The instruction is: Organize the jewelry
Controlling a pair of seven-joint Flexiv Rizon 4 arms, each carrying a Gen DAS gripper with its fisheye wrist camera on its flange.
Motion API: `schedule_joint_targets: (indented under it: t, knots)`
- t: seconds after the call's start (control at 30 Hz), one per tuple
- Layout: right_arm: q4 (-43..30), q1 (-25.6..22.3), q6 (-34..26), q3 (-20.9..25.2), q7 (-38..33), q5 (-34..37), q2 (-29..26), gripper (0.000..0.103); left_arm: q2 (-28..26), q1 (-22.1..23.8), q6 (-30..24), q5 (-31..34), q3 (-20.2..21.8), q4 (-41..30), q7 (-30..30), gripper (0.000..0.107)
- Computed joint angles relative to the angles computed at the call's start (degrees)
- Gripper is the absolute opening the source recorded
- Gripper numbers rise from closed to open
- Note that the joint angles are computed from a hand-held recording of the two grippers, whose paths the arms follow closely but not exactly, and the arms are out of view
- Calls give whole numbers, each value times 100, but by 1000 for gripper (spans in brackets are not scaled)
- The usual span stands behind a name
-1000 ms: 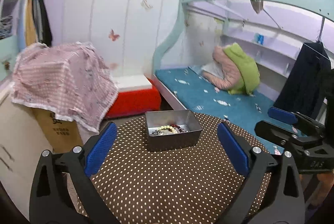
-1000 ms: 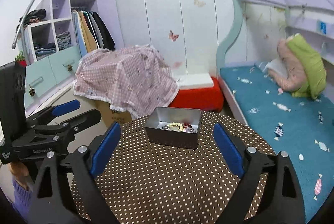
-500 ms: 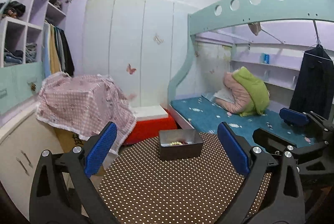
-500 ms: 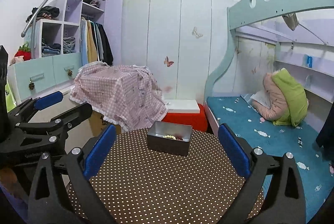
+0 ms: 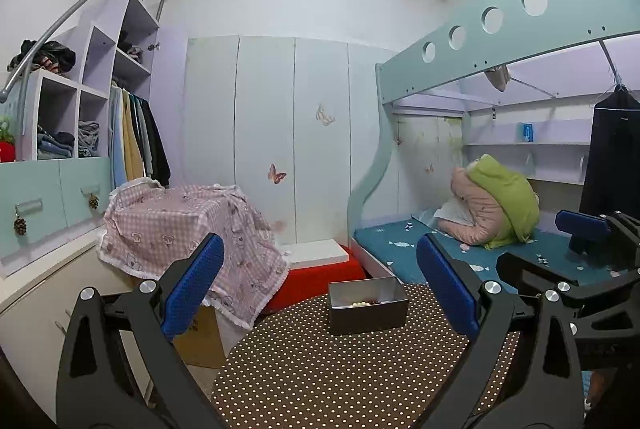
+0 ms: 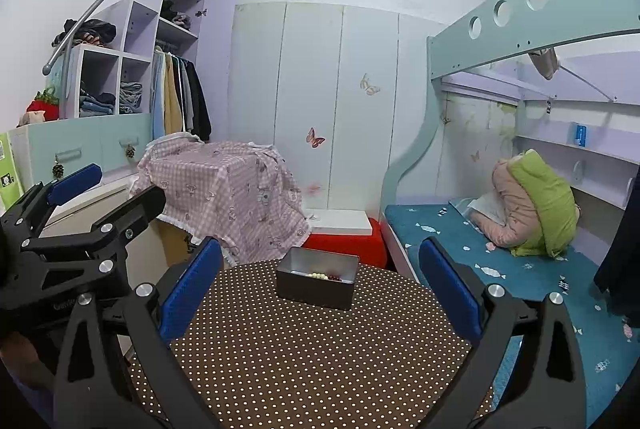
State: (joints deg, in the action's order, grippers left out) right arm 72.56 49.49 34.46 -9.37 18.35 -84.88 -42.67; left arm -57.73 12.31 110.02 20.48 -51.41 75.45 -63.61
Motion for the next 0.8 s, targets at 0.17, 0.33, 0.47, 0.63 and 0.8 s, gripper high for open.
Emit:
schedule_joint_targets:
  t: [0.17,0.33,0.47,0.63,0.8]
  knots:
    - [24,10,-34,10,15,-4,18,95,-74,53,-125,-1,-157,-27,72,97]
    - [18,5,-29,21,11,7,18,95,-63,27,-76,-95,-143,0,189,97]
    - [0,18,-29,17,31,18,5,95,-66,17,-80,-101,-143,-19,208,97]
    - [8,14,-14,20,36,28,11,95,-21,0,-40,-110,-82,-4,197,97]
    - [1,12,-2,17,36,30,8,95,-22,14,-64,-91,-98,0,174,97]
